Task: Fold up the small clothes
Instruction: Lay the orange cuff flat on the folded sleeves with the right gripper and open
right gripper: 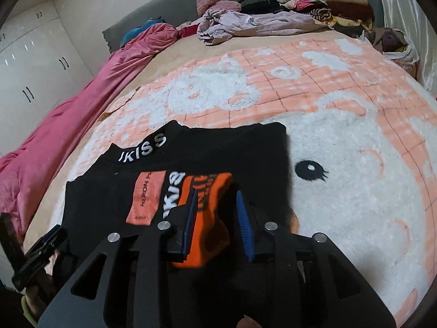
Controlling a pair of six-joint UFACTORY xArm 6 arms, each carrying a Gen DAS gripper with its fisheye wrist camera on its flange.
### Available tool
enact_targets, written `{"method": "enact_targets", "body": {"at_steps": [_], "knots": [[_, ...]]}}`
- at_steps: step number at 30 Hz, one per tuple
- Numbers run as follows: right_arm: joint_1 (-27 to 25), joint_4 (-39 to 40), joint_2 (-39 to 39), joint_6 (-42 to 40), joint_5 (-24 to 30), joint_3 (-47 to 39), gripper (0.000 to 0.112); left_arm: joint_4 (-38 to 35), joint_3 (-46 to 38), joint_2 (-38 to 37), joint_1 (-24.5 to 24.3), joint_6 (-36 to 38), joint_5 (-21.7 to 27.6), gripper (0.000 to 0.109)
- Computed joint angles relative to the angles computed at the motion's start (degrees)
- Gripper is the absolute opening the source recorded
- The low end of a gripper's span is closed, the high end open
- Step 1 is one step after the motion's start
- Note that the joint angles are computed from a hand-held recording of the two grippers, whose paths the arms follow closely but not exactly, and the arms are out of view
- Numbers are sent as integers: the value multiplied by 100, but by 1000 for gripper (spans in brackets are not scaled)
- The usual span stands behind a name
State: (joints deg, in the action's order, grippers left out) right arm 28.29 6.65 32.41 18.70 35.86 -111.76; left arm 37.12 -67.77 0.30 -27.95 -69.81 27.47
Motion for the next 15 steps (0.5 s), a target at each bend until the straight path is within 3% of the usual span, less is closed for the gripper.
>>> {"method": "enact_targets", "body": {"at_steps": [7,10,11,12,15], "knots": [[-13,617,-333,-664,21,610,29,1166,-75,-57,-148,-610,-144,75],[49,832,-300,-906,14,599,26,916,-353,216,-280,-133,27,76],[72,729,-264,-876,33,549,23,801,-447,314,-314,5,128,76],[114,387,-218,-737,103,469,13,697,-520,395,-335,132,218,76],[172,-85,-233,-566,148,447,10,462,-656,554,-370,417,407,76]]}}
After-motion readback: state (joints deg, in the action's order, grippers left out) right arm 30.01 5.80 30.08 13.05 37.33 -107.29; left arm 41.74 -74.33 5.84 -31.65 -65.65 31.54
